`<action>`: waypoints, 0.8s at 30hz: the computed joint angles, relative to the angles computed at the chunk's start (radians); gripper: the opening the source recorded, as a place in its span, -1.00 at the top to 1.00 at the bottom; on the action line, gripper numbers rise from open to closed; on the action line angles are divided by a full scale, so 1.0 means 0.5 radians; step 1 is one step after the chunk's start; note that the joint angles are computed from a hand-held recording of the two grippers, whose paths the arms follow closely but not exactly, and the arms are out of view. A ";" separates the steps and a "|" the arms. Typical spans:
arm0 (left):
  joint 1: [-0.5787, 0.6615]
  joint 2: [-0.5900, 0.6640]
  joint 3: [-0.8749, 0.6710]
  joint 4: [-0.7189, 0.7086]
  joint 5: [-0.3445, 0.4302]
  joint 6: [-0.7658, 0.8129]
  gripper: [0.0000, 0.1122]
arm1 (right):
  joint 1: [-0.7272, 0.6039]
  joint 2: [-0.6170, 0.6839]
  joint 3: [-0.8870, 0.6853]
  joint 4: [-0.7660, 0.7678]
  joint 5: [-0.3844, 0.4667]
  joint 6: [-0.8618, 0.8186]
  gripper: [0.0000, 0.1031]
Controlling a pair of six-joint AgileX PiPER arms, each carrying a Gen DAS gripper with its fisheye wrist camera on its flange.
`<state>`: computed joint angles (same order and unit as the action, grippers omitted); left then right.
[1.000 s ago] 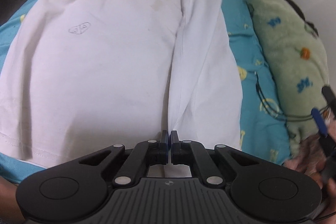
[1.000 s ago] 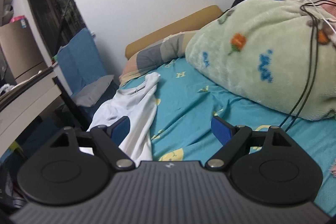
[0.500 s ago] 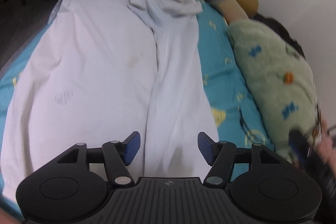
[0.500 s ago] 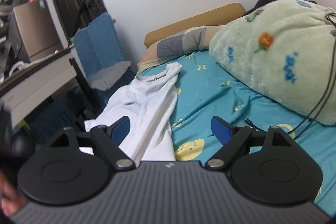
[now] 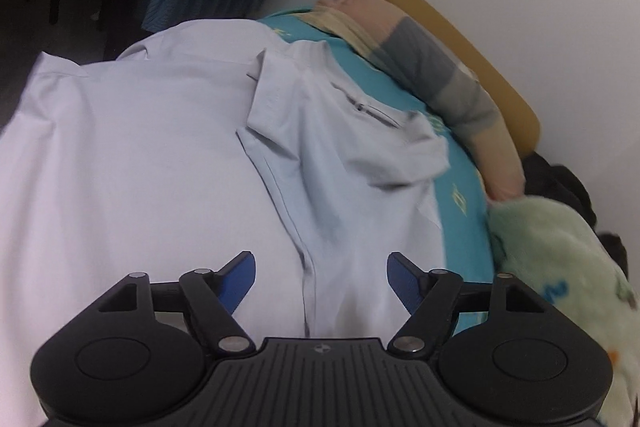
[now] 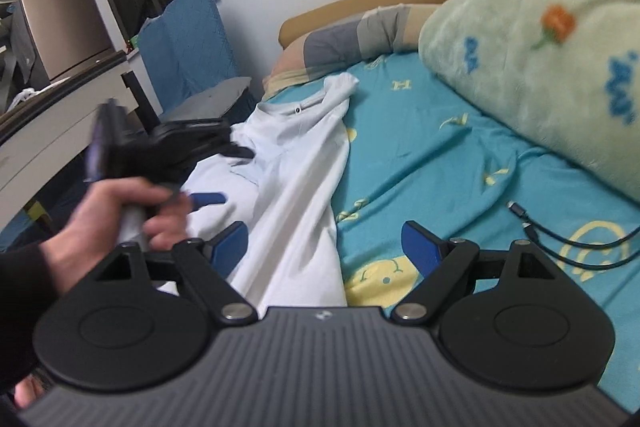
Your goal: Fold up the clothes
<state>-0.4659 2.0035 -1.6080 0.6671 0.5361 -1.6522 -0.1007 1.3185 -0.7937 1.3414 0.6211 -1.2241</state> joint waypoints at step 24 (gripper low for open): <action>-0.061 0.350 -0.703 0.183 0.685 0.702 0.10 | -0.013 0.268 -0.082 0.482 -0.061 -0.295 -0.66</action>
